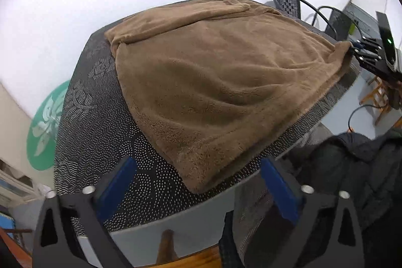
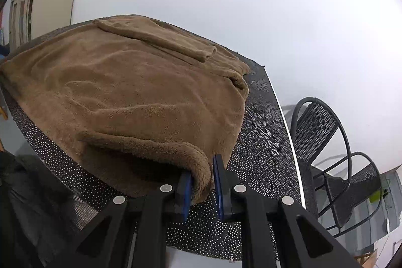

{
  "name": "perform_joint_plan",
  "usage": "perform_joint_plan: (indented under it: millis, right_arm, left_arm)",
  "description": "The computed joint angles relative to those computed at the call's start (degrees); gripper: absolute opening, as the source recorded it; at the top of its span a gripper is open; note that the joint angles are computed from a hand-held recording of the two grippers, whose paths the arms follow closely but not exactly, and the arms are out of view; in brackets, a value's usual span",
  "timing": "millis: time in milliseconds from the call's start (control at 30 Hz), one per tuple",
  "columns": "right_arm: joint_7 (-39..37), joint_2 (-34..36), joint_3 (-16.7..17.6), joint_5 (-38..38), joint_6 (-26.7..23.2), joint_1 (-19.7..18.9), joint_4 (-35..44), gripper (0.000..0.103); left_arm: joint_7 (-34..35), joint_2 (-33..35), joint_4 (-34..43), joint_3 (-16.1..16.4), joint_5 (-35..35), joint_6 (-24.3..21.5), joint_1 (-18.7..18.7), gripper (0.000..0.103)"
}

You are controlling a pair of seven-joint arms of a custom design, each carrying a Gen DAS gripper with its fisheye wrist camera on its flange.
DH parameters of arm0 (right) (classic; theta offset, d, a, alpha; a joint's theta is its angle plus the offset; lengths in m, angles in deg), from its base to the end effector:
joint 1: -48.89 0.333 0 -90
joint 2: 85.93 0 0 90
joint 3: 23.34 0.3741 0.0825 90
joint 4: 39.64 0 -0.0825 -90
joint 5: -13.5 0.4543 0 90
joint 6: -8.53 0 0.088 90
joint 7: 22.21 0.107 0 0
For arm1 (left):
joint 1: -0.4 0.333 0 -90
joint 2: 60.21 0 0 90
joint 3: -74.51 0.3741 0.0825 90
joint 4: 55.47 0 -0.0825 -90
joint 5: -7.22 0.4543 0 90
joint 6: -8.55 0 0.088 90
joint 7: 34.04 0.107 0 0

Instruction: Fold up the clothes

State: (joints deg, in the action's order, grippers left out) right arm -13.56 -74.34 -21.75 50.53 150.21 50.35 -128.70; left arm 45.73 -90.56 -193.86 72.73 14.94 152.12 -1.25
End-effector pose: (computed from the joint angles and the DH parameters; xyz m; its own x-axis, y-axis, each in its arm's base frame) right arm 0.7533 0.0363 0.6566 0.7302 -0.5518 0.4030 -0.1811 -0.7250 -0.6645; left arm 0.4725 -0.0315 0.5991 0.0478 -0.9981 -0.0393 -0.8083 -0.0155 -0.5886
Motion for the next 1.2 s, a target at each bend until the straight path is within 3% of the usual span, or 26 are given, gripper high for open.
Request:
perform_joint_plan:
  millis: [67, 100, 333, 467, 633, 933, 1200]
  right_arm:
    - [-0.25, -0.3, 0.01, -0.16, 0.51, 0.07, -0.42, 0.016]
    - [-0.21, -0.4, 0.0, -0.04, 0.67, 0.06, -0.55, 0.016]
    - [1.99, 0.01, 0.02, 0.33, 2.57, 0.15, -0.66, 0.016]
    - [1.4, -0.09, 0.29, 0.6, 3.65, 0.19, -0.87, 0.016]
    - [1.67, 0.3, 0.28, 1.13, 2.44, -0.19, 0.23, 0.016]
    - [1.65, 1.07, 0.72, 2.37, 3.39, -0.47, 2.41, 0.016]
    - [-3.52, 3.21, 2.61, 6.06, 7.48, -0.53, 8.09, 0.016]
  left_arm:
    - [-0.41, 1.06, 0.43, 0.81, -1.65, -0.31, -0.2, 0.063]
    - [-0.6, 1.48, 0.61, 0.9, -2.01, -0.72, -0.07, 0.059]
    - [-2.69, 1.26, 0.14, -1.47, 1.44, 0.33, 1.76, 0.059]
    - [-8.84, 1.22, 0.41, -2.42, 3.5, 1.5, 3.98, 0.039]
    - [-11.48, -0.69, -0.58, 0.51, 0.66, 4.9, 3.21, 0.038]
    - [-10.04, -0.65, 1.93, -0.63, 5.49, 7.62, 4.82, 0.034]
    - [-7.96, 2.48, 7.51, -1.06, 10.41, 13.44, 7.1, 0.034]
